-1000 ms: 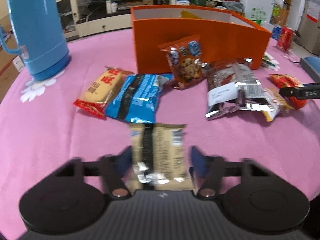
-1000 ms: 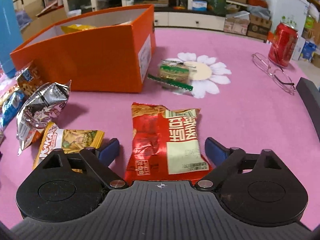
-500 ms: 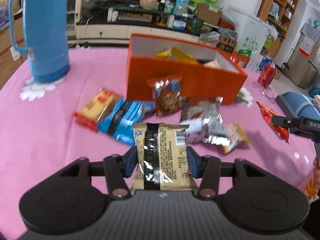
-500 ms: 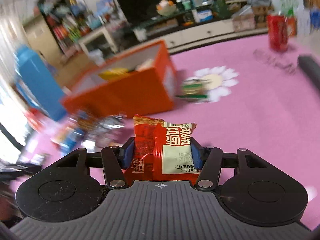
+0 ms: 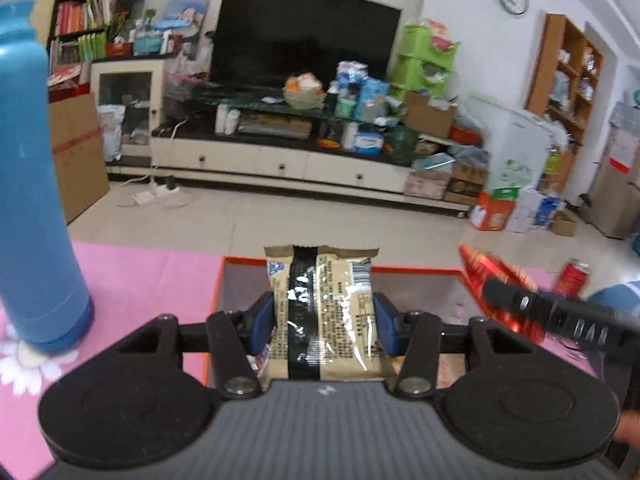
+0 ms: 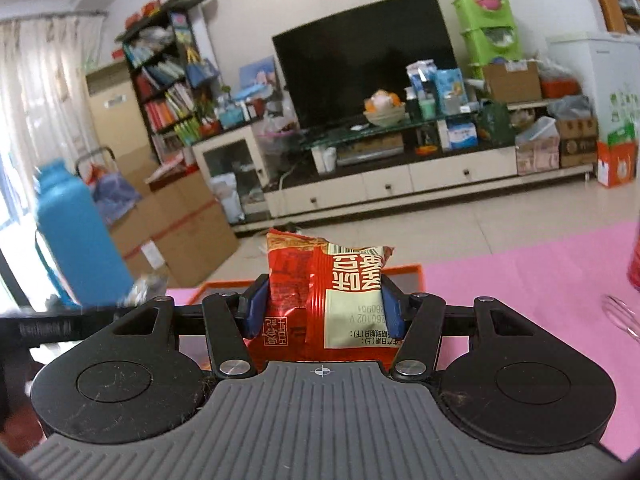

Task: Organize snacks
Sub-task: 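Carry both snacks over the orange box and open both grippers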

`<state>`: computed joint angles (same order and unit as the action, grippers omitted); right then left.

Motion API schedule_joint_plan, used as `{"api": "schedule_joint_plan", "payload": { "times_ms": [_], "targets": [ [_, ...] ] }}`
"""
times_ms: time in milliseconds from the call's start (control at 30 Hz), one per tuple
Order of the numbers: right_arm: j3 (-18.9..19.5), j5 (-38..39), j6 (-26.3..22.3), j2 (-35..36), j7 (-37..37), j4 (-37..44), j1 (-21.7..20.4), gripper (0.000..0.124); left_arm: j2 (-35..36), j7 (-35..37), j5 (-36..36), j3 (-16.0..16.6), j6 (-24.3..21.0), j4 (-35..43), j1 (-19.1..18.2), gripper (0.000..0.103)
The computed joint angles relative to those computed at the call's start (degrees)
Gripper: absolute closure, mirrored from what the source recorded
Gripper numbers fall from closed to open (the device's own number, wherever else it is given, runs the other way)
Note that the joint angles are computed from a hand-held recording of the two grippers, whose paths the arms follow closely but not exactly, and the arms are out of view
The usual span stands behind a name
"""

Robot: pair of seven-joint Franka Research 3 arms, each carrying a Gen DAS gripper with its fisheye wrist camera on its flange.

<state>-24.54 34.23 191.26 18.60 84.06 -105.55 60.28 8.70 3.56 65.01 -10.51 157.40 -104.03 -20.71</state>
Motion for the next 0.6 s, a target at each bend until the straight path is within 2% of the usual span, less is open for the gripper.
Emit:
{"api": "schedule_joint_plan", "payload": {
  "times_ms": [67,100,200,233,267,300,333,400,433,467,500,533,567,600],
  "targets": [
    [1.4,-0.6,-3.6,4.6,2.0,5.5,-2.6,0.085,4.3,4.1,-3.9,0.1,-1.7,4.2,0.4,0.053],
    [1.0,-1.2,-5.6,6.7,3.4,7.9,-3.0,0.085,5.9,4.5,-4.6,0.6,-1.6,5.5,0.2,0.053],
    [-3.7,-4.3,-9.4,12.1,7.8,12.6,-1.0,0.081,9.1,6.3,-7.0,2.0,-1.4,7.7,-0.6,0.050],
    [-5.8,-5.5,-10.6,13.8,9.7,14.0,0.1,0.080,9.8,7.0,-7.7,2.4,-2.4,8.5,-1.1,0.038],
    [-9.5,-5.8,-11.9,15.6,11.5,15.0,2.5,0.067,10.1,6.9,-7.8,2.9,-3.2,9.0,-1.8,0.031],
    [-11.1,-8.5,-12.5,16.3,15.3,15.2,3.3,0.051,9.3,5.1,-6.4,3.8,-3.1,8.1,-2.5,0.031],
    [-10.7,-8.4,-11.6,15.9,15.9,14.8,3.1,0.048,8.9,4.2,-5.7,4.1,-3.3,8.0,-3.0,0.031],
    [-5.2,-7.4,-6.8,13.1,14.8,13.2,-0.6,0.046,7.0,0.7,-2.1,4.8,-1.4,6.9,-3.6,0.029],
    [-4.0,-7.6,-4.6,11.7,14.6,11.9,-1.2,0.042,6.0,-1.4,0.1,4.9,-1.3,6.3,-3.9,0.028],
    [-4.8,-8.5,-2.1,10.4,15.1,10.0,-0.2,0.032,4.8,-2.8,1.8,4.8,-1.8,5.7,-4.0,0.027],
    [-7.6,-5.4,-1.1,10.1,12.7,9.2,2.8,0.031,3.6,-3.6,3.2,4.3,-2.7,4.9,-4.1,0.026],
    [-11.3,-6.2,-0.4,9.5,13.9,7.7,6.1,0.031,2.4,-4.2,4.2,3.6,-3.6,4.2,-4.1,0.025],
    [-13.1,-6.1,0.1,8.2,13.2,6.1,8.1,0.031,1.0,-4.4,4.8,2.8,-4.3,3.0,-3.9,0.023],
    [-12.9,-5.8,0.8,6.2,11.7,4.2,8.7,0.031,-0.5,-4.4,5.2,1.9,-5.0,1.6,-3.6,0.023]
  ]
}}
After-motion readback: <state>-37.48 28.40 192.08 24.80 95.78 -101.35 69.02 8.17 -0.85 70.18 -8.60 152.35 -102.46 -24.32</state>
